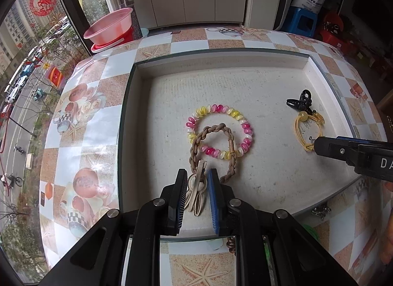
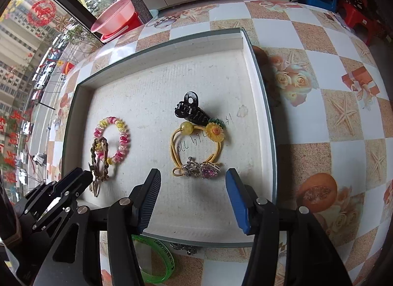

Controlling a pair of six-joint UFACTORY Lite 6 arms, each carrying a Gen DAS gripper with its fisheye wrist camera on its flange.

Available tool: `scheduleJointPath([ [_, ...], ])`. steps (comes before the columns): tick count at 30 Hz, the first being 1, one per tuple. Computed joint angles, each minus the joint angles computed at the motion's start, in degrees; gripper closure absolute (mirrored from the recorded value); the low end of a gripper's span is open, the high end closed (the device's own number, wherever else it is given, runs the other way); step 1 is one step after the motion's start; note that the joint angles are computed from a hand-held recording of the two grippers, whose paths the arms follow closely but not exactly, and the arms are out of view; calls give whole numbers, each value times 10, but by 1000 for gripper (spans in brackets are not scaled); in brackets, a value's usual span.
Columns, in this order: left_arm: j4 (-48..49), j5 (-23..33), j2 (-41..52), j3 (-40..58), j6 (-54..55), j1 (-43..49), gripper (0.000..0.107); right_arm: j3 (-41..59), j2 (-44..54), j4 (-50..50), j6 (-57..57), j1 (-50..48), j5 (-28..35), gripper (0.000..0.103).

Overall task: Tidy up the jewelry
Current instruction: 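Carry the hairpin and gem ornament into the tray and open both tools, then withdraw both tools from the tray toward the coil hair tie and green bangle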

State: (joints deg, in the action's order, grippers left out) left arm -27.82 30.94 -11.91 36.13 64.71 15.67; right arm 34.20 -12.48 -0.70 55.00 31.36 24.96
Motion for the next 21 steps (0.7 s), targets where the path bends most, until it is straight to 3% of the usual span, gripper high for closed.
scheduleJointPath([
  [4, -13, 21, -9, 6, 20, 15, 76, -9, -42, -20, 39, 11, 15, 40],
  [6, -15, 32, -15, 7, 28, 22, 76, -14, -66, -35, 67, 21, 23, 26],
  [11, -19, 68, -31, 8, 52, 53, 76, -30, -134, -67, 139, 60, 59, 26],
  [12, -18, 73, -35, 6, 55, 59, 66, -35, -148, -71, 155, 70, 66, 24],
  [13, -15, 79, -41, 4, 58, 66, 47, -39, -162, -81, 178, 84, 75, 22],
  [14, -18, 85, -51, 0, 64, 78, 4, -42, -171, -93, 203, 99, 82, 21],
  [21, -37, 152, -119, -24, 143, 170, 4, -72, -249, -143, 364, 214, 145, 21],
])
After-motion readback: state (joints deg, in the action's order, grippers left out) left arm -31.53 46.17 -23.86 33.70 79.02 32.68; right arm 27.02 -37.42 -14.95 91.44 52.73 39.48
